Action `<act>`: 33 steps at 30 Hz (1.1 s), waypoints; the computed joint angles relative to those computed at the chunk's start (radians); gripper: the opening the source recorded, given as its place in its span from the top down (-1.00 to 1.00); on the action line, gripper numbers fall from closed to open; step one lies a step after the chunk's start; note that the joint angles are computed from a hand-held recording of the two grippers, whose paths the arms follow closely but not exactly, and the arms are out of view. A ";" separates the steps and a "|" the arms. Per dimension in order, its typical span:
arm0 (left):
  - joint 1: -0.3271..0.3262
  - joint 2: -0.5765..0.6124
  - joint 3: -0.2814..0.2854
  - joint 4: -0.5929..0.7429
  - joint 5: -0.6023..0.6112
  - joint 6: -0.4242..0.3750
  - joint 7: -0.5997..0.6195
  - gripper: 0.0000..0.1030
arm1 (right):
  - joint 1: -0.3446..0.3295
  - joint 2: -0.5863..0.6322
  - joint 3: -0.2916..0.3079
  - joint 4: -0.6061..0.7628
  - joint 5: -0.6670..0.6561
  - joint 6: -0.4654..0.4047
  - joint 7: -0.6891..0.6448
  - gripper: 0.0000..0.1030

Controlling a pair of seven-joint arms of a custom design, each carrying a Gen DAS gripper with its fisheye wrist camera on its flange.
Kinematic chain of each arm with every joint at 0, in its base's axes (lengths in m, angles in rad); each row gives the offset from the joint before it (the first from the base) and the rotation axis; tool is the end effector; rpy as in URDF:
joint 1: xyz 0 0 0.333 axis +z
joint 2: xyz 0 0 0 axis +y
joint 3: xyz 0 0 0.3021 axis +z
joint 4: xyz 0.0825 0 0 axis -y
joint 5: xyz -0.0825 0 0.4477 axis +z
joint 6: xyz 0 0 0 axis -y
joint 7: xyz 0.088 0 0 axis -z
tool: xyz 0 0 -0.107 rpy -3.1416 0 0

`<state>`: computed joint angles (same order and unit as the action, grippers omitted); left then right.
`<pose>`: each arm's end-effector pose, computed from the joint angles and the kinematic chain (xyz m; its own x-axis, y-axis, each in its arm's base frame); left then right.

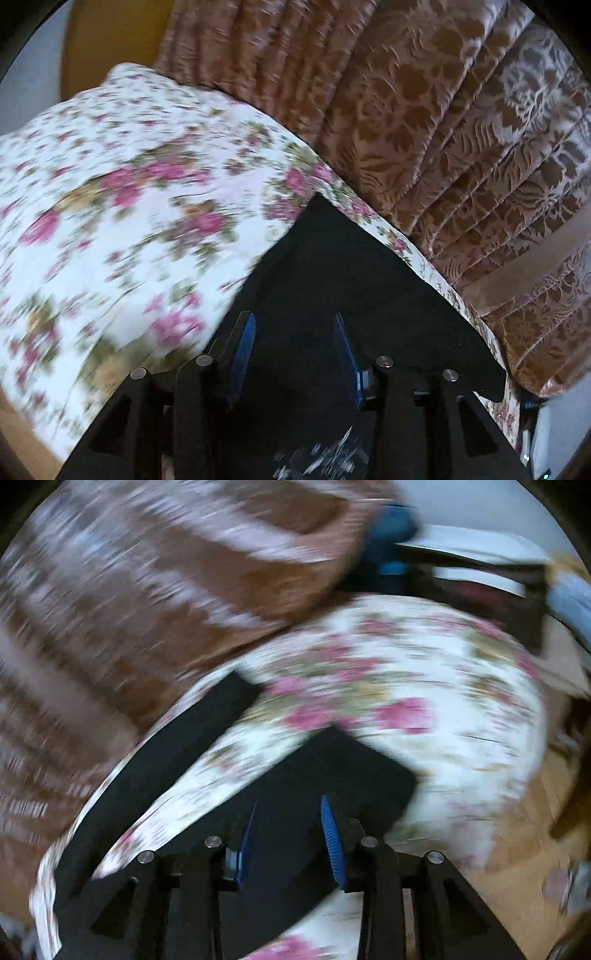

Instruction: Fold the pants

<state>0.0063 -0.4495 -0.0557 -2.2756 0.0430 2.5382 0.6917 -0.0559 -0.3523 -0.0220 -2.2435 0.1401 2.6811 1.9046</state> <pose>0.5329 -0.0300 0.5838 0.5460 -0.7005 0.4596 -0.5232 -0.7136 -0.4660 0.5598 -0.0491 0.5691 -0.3387 -0.8685 -0.3620 -0.6120 0.4956 -0.6163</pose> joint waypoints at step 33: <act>0.045 0.857 -0.016 0.923 0.132 -0.193 0.177 0.85 | 0.242 0.424 0.056 0.372 0.384 -0.285 -0.484 0.34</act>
<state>0.0512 0.4074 -0.0716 -1.3527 0.1751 2.3450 0.8686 0.1866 0.0716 0.0343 -1.8713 0.5238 2.3956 1.4205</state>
